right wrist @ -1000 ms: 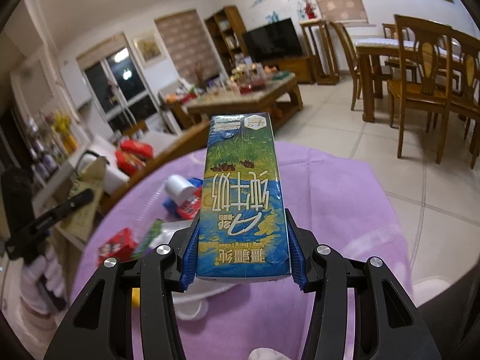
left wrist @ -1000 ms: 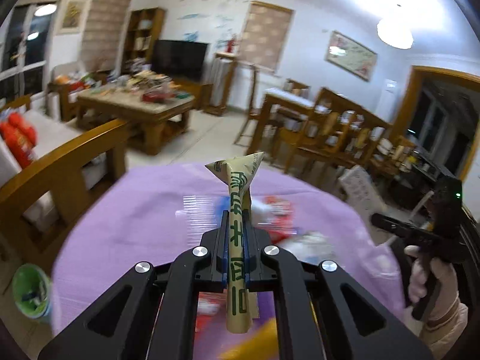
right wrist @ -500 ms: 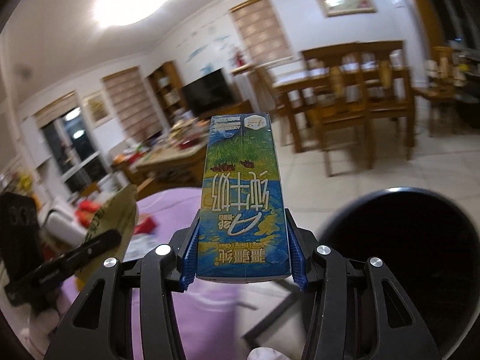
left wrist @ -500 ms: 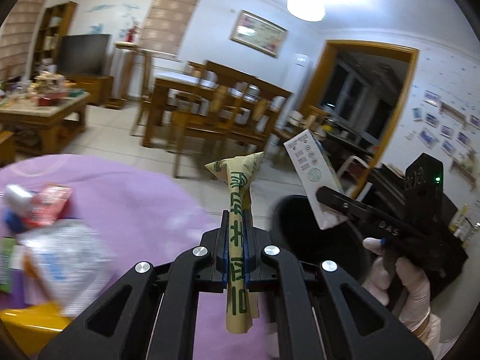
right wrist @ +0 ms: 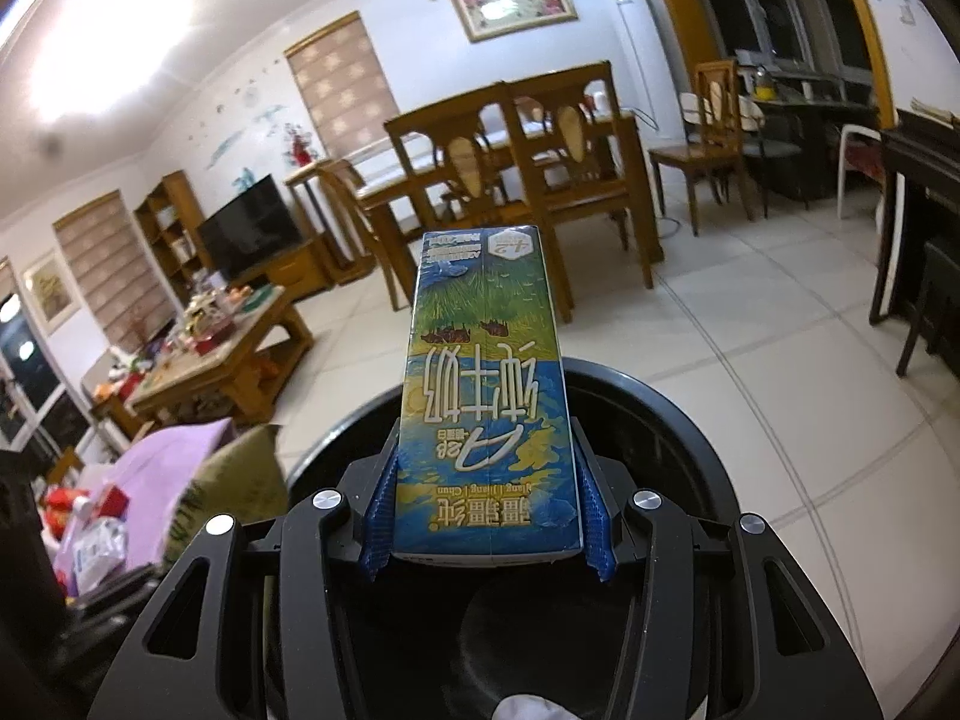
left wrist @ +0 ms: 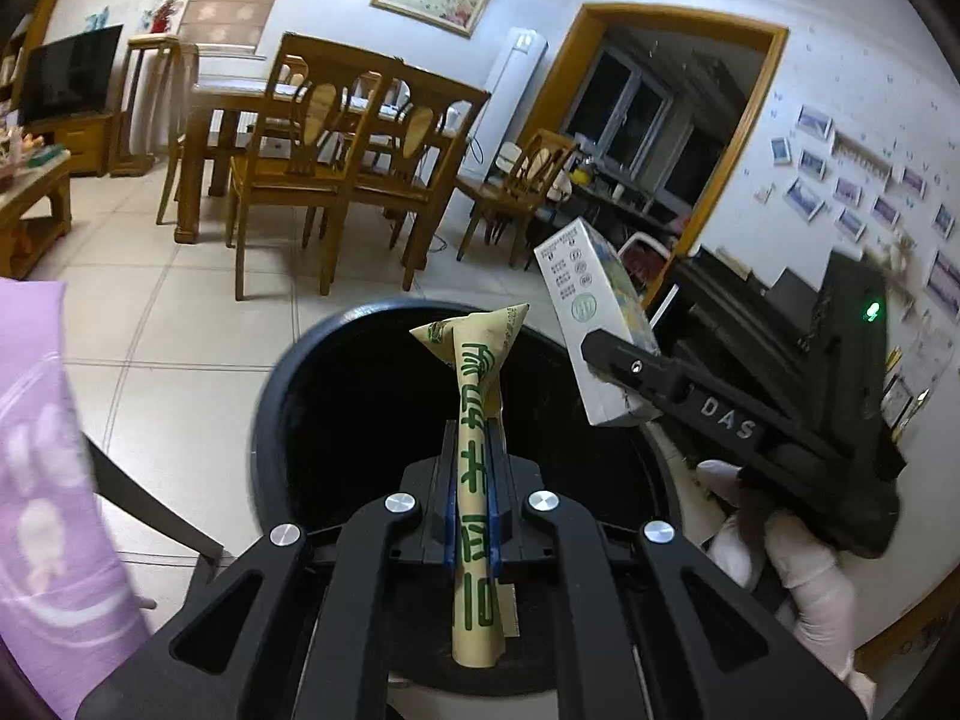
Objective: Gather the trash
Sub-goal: 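Carry both items to the black bin and open both tools to drop them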
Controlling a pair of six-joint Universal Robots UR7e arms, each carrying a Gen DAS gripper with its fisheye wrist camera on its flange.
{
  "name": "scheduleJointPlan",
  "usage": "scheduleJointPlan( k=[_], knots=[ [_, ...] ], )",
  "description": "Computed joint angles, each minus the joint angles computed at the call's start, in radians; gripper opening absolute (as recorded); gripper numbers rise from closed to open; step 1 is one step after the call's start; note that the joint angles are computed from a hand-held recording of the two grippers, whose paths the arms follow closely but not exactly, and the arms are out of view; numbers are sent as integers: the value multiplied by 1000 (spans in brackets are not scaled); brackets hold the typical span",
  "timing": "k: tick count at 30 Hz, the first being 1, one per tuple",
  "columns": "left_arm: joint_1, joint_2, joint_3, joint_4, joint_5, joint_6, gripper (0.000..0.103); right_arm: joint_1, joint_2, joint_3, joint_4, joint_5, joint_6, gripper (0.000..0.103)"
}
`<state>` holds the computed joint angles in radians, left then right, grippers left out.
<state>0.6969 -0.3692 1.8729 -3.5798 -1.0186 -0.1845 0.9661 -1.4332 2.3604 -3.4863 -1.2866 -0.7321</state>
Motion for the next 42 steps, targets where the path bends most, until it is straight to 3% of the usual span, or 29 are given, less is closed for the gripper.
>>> scheduleJointPlan(
  k=[7,9,25,28,29,31,33,34,35,38,42],
  knots=[
    [-40,36,-27,50,37,-31,8,-8,29,-22,21,-29,-11,49],
    [-39,42,-31,66,39,-38,8,47,70,-58,18,-86,25,49],
    [-39,55,-42,151,67,-75,11,81,93,-63,18,-135,50,49],
    [-41,53,-41,160,70,-75,11,82,97,-59,12,-138,49,57],
    [-43,54,-40,161,73,-74,13,84,98,-62,13,-139,51,64],
    [-46,57,-42,160,80,-75,25,82,96,-59,6,-133,54,70],
    [-58,62,-41,147,118,-73,51,81,102,-56,-3,-127,56,72],
    [-66,66,-38,125,141,-68,72,80,100,-56,-1,-128,55,73],
    [-71,72,-33,96,158,-57,80,80,101,-54,-5,-124,55,75],
    [-80,75,-27,63,175,-34,83,76,103,-52,-12,-113,51,78],
    [-86,75,-19,47,193,-45,92,69,98,-47,-8,-88,56,94]
  ],
)
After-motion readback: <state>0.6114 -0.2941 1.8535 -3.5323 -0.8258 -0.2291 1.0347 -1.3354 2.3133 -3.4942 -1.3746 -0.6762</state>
